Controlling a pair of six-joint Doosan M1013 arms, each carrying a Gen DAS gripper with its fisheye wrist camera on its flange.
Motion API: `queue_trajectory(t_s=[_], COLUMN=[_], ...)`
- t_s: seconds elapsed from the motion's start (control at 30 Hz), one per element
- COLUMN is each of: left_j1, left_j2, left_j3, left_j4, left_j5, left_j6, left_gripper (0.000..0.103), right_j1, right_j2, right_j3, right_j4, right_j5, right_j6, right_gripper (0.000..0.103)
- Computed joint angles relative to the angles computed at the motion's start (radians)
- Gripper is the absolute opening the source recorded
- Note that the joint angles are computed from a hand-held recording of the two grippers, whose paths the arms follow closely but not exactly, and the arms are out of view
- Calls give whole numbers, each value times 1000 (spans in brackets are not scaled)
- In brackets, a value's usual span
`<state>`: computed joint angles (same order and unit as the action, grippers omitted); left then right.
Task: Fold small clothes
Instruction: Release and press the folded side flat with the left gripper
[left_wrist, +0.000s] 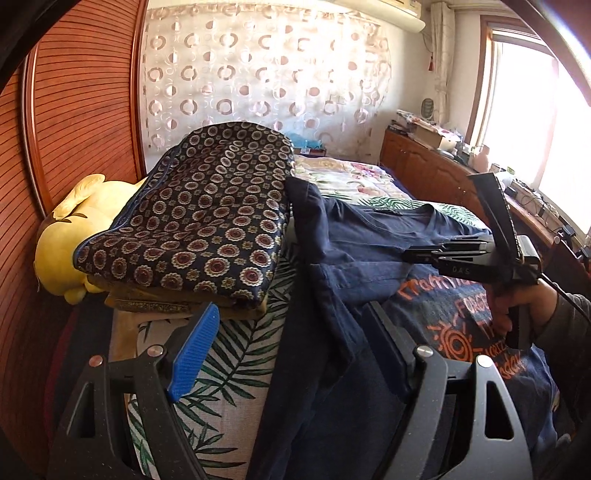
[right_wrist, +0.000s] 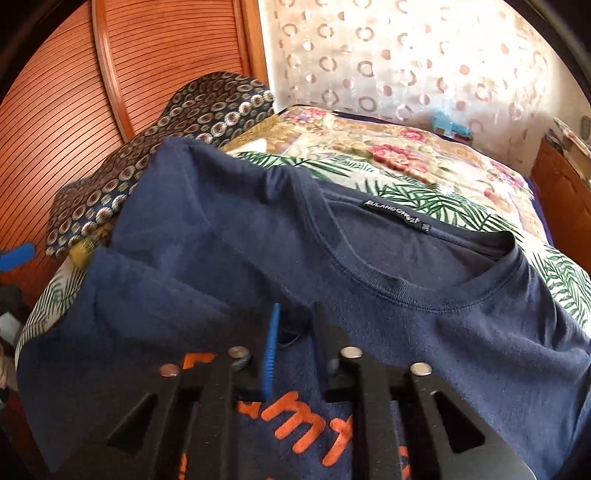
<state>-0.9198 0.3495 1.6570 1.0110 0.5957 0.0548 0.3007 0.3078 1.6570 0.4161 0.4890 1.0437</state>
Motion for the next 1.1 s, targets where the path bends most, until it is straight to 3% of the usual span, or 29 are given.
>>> queue_trajectory(t_s=[0.03, 0.37, 0.73, 0.9, 1.0, 1.1], left_j1=[1, 4, 21, 21, 25, 29], left_j2=[3, 30, 71, 90, 109, 126], left_j3=[-4, -36, -95, -129, -160, -184], left_j4=[-7, -76, -181, -203, -258, -289], left_j5=[-1, -15, -50, -43, -27, -7], left_j6=[8, 86, 211, 266, 337, 373], left_gripper=[80, 80, 80, 72, 59, 51], right_j1=[-3, -39, -43, -62, -81, -85], right_j2=[-2, -58, -121, -160, -174, -170], right_j3=[3, 65, 132, 174, 195, 196], right_j4=[0, 177, 32, -77, -81, -142], right_j5=[-3, -59, -96, -79, -61, -37], right_j6=[-2, -152, -41, 20, 18, 76], right_gripper=[3, 2, 4, 6, 23, 26])
